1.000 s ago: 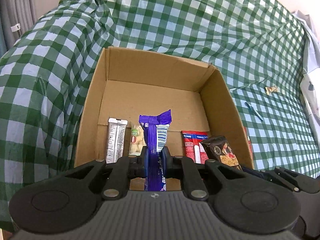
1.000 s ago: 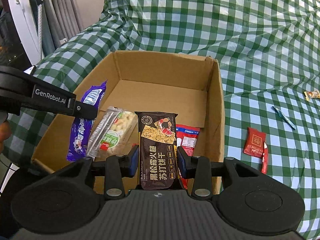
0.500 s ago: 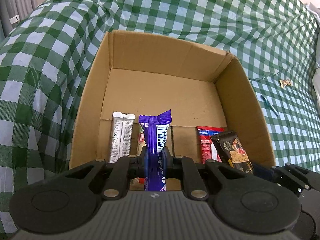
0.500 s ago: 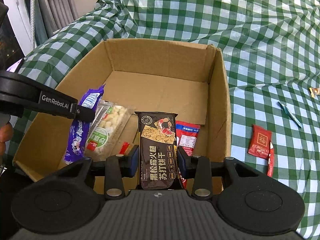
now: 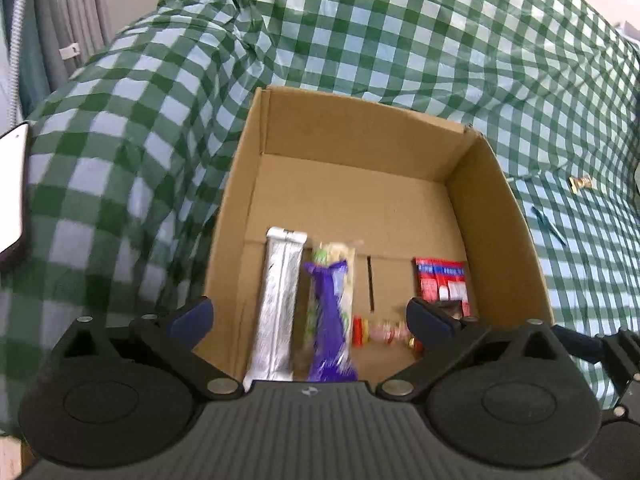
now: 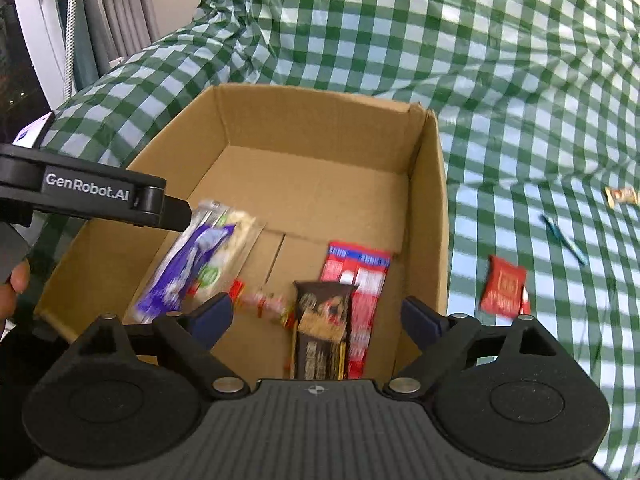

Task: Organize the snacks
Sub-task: 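Lower both tools into the box and open them to release the snacks, then move both tools from the box toward the red packets on the bed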

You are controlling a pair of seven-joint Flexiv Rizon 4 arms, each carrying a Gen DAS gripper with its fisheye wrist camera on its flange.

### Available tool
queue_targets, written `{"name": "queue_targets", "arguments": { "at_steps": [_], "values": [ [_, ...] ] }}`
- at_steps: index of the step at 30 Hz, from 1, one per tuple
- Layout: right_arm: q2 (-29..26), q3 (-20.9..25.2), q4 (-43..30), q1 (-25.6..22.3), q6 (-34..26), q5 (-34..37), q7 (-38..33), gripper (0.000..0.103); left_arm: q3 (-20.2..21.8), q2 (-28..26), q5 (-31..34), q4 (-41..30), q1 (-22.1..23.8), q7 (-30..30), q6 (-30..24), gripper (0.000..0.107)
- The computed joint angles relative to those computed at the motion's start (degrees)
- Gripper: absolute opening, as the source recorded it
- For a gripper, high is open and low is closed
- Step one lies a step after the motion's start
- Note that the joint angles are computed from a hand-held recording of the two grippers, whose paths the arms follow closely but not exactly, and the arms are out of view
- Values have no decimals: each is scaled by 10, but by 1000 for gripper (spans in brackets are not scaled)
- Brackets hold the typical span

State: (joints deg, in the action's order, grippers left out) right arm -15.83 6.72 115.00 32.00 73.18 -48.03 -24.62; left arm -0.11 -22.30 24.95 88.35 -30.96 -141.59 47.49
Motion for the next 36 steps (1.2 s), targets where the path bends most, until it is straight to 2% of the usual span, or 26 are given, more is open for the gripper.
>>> {"name": "queue_targets", "arguments": {
  "at_steps": [6,15,26,36],
  "values": [
    [56,15,43,0,-5,-25,47,97,-9,74,33,58,-21,-48,-32,103],
    [127,46,91,-30,12,-160,180,99,-63,149,99,93,-20,-111,-83,103],
    [183,77,128,-77,32,-280,294,101,-110,178,150,86,-26,-137,-129,103],
    [204,78,145,-106,65,-342,357,101,-121,174,156,70,-32,-135,-149,103]
  ]
}}
